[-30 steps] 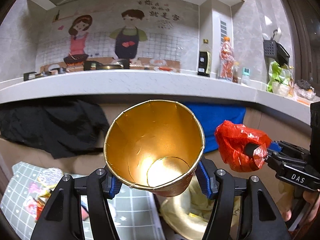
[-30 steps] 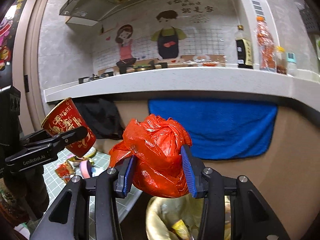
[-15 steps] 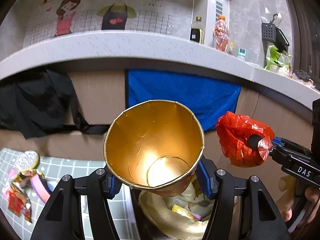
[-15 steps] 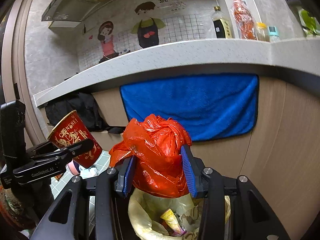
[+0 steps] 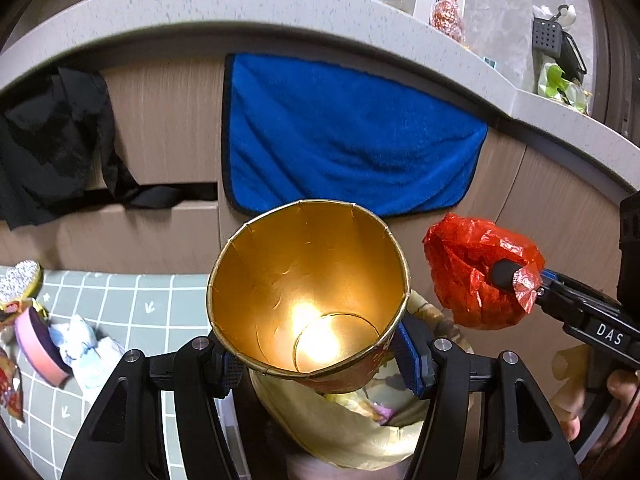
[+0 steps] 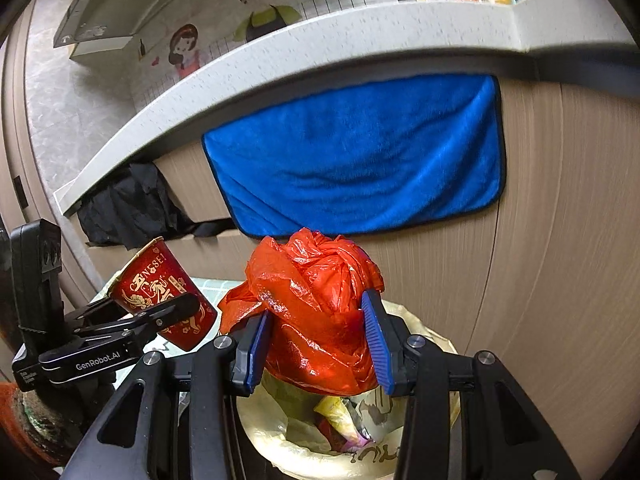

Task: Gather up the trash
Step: 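Carry cup and bag over the bin while right tool releases red bag, then open left tool to drop red paper cup into the bin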

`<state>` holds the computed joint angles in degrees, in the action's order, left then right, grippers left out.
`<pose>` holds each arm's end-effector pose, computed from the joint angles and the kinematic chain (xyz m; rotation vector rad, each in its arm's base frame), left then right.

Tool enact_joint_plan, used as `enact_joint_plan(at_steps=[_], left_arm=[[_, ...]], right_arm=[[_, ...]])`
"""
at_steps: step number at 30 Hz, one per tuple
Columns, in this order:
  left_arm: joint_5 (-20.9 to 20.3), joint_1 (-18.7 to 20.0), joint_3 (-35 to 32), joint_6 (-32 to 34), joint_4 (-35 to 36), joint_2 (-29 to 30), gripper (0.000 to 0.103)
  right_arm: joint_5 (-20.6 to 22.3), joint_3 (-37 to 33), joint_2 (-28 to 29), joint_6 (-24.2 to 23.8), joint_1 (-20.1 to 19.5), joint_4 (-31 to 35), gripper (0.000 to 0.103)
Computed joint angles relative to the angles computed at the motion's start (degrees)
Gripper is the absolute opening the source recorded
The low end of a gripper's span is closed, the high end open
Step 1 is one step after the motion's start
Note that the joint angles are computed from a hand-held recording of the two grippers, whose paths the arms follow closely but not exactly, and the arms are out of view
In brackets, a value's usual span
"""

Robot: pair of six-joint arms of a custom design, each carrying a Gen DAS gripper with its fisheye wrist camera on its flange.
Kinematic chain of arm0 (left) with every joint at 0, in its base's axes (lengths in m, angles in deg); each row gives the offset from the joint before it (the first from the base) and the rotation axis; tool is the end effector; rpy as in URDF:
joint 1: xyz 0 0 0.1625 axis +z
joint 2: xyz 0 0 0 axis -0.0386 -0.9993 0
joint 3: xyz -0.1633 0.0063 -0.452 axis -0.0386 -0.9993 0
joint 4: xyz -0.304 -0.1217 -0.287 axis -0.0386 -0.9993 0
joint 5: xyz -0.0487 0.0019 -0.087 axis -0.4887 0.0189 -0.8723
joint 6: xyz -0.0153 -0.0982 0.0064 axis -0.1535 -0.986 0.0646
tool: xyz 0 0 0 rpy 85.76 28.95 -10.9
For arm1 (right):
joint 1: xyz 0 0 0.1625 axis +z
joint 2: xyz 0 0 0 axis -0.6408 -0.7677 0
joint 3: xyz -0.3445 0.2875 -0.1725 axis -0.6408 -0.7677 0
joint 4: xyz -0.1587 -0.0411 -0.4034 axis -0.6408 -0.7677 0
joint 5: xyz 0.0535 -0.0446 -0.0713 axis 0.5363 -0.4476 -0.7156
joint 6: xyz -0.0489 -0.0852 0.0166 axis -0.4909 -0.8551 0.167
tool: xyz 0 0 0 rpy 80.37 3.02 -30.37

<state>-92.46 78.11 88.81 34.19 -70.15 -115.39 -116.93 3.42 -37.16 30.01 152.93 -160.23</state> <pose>-0.0748 -0.8815 0.3595 1.1152 2.5852 -0.8786 0.4080 -0.7836 0.0616 0.3022 -2.2146 1.2977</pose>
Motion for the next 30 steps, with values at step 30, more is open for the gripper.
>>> enact_joint_plan(at_steps=[30], left_arm=[[0.8,5.8,-15.1,-0.3,1.8,1.1,0.090]], right_arm=[[-1.4,-7.2,4.7,1.9,0.4,-0.4,0.053]])
